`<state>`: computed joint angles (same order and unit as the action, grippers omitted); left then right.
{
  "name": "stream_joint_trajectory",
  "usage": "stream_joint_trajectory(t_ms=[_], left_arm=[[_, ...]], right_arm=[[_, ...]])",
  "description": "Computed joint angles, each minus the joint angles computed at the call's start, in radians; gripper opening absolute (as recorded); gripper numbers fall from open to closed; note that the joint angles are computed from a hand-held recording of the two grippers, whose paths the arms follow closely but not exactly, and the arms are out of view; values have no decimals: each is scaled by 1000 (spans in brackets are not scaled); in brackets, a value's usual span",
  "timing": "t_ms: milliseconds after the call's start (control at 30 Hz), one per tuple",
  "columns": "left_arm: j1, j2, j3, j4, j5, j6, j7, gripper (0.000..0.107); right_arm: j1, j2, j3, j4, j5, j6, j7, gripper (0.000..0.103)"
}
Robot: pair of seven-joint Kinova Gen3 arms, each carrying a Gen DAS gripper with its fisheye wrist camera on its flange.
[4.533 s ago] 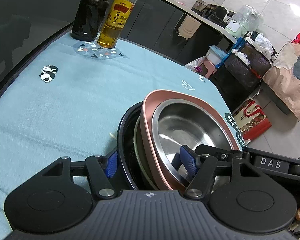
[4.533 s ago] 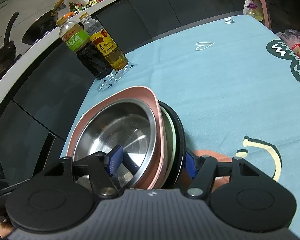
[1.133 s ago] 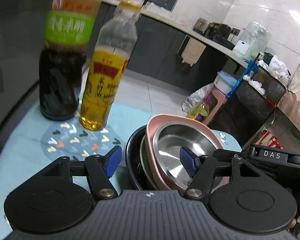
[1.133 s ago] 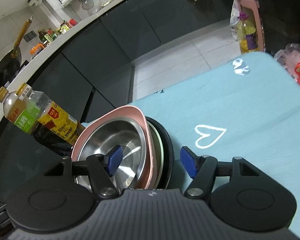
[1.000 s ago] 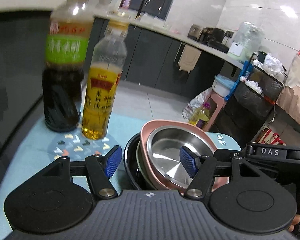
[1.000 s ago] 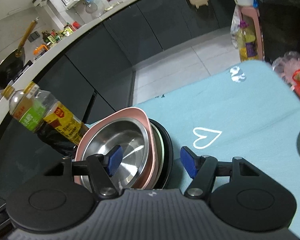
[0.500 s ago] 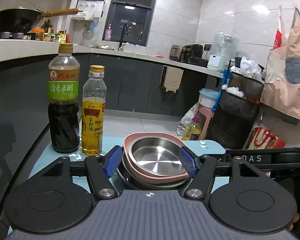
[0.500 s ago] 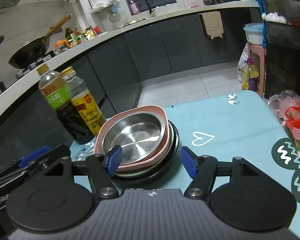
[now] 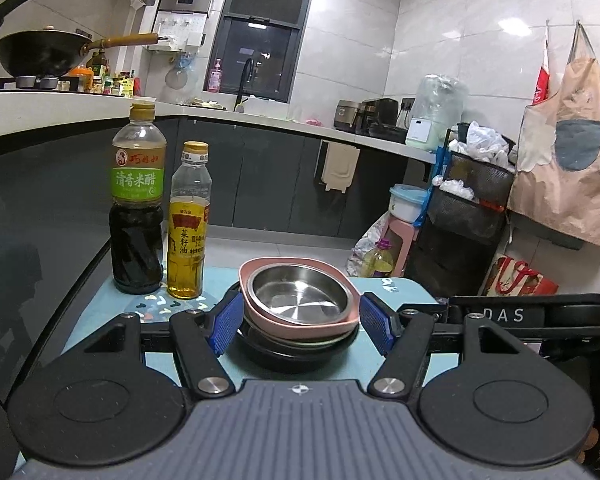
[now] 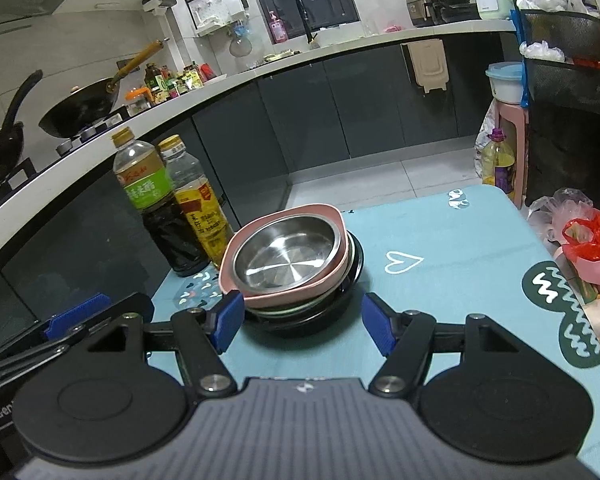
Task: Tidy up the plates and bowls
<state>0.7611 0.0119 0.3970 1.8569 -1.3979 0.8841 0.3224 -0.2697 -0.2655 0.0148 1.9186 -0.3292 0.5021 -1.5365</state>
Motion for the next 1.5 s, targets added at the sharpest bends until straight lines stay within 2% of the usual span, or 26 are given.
stream_joint_trajectory(t_ms=[233, 300, 500, 633, 767, 833, 1000, 1167, 1300, 1500], left_arm=[[34, -17, 41, 22, -2, 47, 31, 61], [48, -13, 52, 17, 8, 80, 29, 62], [114, 12, 72, -16, 34, 217, -3, 62], [173, 42, 80, -33, 17, 336, -11, 62], [233, 64, 73, -30, -2, 421, 31, 62], [249, 65, 68, -33, 14, 428, 29, 62], [276, 72, 63, -49, 47, 442, 5, 62], [296, 78, 61, -61, 68, 452, -5, 62], [326, 95, 61, -64, 61, 492, -3, 62], [347, 99, 54, -66, 65, 505, 6, 62]], right_arm=[[-5, -87, -31, 59, 35, -27, -29, 61], [22, -109, -71, 74, 71, -36, -67, 61], [79, -171, -157, 126, 174, -80, -170, 61], [197, -208, -287, 152, 279, -103, -274, 61], [243, -241, -338, 176, 332, -99, -350, 61], [252, -253, -351, 189, 348, -93, -379, 61], [338, -293, -441, 210, 411, -75, -463, 61], [319, -319, -427, 219, 426, -58, -488, 61], [338, -338, -446, 228, 438, -59, -514, 61], [338, -348, -457, 235, 445, -55, -529, 61]])
